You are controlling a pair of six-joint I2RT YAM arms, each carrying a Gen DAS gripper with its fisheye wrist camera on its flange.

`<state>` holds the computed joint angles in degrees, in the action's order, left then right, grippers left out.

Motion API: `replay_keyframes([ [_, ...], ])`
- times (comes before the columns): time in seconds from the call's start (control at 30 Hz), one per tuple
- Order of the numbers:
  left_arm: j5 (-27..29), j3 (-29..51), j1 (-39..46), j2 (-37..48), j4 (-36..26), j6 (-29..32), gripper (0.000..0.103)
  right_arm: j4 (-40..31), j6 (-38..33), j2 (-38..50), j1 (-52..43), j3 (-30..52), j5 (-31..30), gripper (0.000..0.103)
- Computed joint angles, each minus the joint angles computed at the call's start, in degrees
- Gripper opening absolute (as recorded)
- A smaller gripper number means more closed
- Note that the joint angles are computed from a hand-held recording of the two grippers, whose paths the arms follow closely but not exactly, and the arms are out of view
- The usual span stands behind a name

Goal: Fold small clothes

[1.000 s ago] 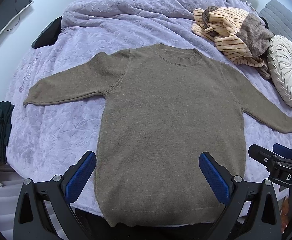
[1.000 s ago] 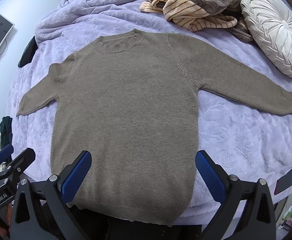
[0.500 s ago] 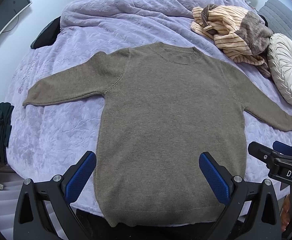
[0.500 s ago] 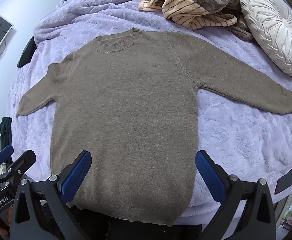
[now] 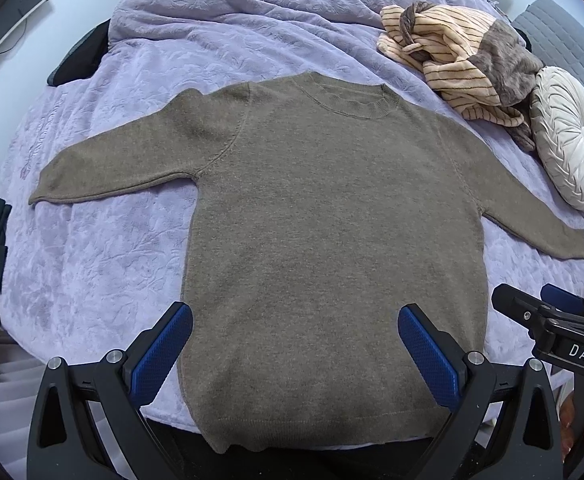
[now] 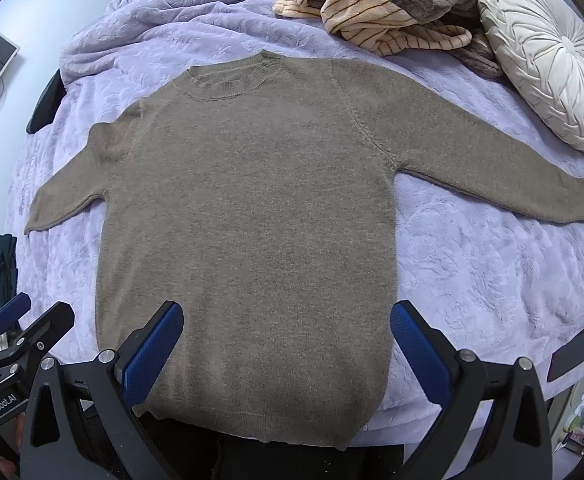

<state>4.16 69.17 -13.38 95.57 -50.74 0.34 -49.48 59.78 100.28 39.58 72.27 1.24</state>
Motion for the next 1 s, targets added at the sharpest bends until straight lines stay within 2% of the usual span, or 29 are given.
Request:
replay_keyframes([
  [0.4,7.0,0.3,3.2,5.6,2.4,5.7,0.103,-2.7,5.2,6.2,2.2,6.0,0.3,0.103],
  [0.6,11.9,6.6,13.6,14.6,4.3,6.9,0.103,-6.7,5.1,14.8,3.9,15.5,0.2,0.103],
  [0.8,11.4,22.2,26.9,28.6,5.6,7.7,0.103,-10.8,4.0,27.6,6.3,32.3,-1.5,0.103],
  [0.93,13.1,38.5,34.4,41.4,4.1,4.4,0.103,-16.5,1.8,39.8,7.7,50.7,-3.3,0.103],
  [1.0,14.8,48.1,37.2,48.8,2.0,2.1,0.103,-20.8,0.4,47.2,8.4,62.9,-4.1,0.103],
])
